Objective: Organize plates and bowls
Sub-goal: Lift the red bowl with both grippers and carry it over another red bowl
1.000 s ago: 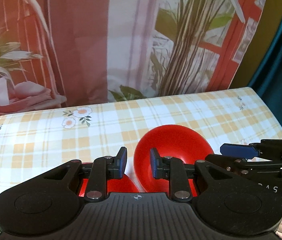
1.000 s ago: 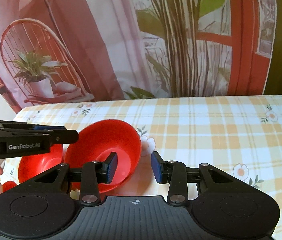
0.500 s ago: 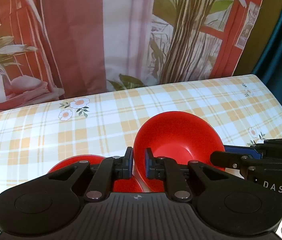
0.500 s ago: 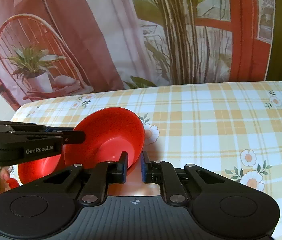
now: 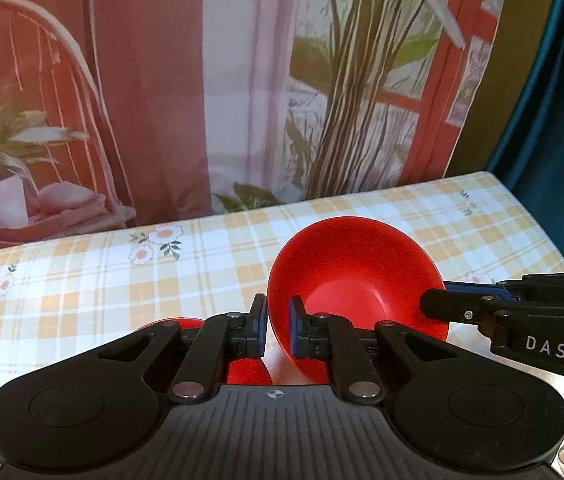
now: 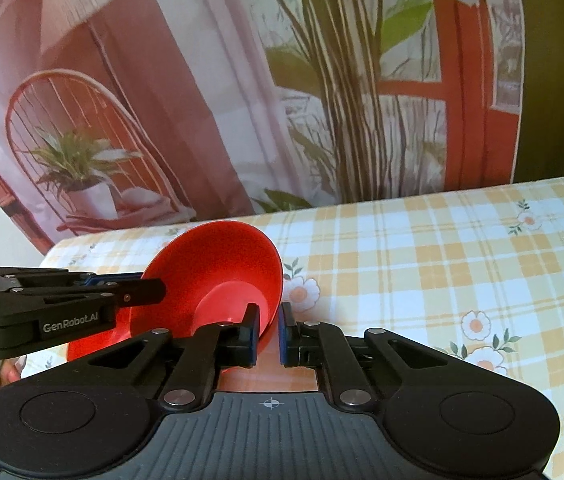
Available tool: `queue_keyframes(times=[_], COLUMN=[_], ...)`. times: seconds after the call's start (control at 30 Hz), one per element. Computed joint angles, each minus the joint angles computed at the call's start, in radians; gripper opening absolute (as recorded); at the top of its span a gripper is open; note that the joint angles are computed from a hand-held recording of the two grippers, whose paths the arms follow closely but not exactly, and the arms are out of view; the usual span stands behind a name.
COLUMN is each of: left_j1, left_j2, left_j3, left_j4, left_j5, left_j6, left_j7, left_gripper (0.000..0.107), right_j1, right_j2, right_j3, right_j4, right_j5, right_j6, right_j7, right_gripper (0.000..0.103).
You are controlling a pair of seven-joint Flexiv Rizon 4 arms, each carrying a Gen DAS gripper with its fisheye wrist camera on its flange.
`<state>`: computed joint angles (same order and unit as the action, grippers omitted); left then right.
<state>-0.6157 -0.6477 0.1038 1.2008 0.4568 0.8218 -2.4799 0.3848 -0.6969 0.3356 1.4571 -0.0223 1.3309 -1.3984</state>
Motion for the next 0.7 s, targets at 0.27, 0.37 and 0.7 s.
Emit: queue_keyframes(times=[0.27, 0.37, 0.7], left_j1=[-0.035, -0.040, -0.031], left_j2=[0.082, 0.119, 0.247], left_j3=[0.012, 0.006, -0.036], left_j4=[0.055, 0.089, 0.214], left_j5=[0.067, 0.094, 0.187], left_j6=[-0.010, -0.014, -0.030], left_j7=[-0.051, -0.077, -0.174], left_gripper=[0.012, 0.012, 0.012], right_j1=[0.007, 0.010, 0.029], right_j2=[0.049, 0.063, 0.091], right_j3=[0.013, 0.024, 0.058], right_j4=[0.045, 0.059, 0.097], right_j5=[0.003, 0.006, 0.017], right_j6=[0.029, 0.036, 0.051], right_j7=[0.000, -0.004, -0.016], right_gripper=[0.009, 0.009, 0.009])
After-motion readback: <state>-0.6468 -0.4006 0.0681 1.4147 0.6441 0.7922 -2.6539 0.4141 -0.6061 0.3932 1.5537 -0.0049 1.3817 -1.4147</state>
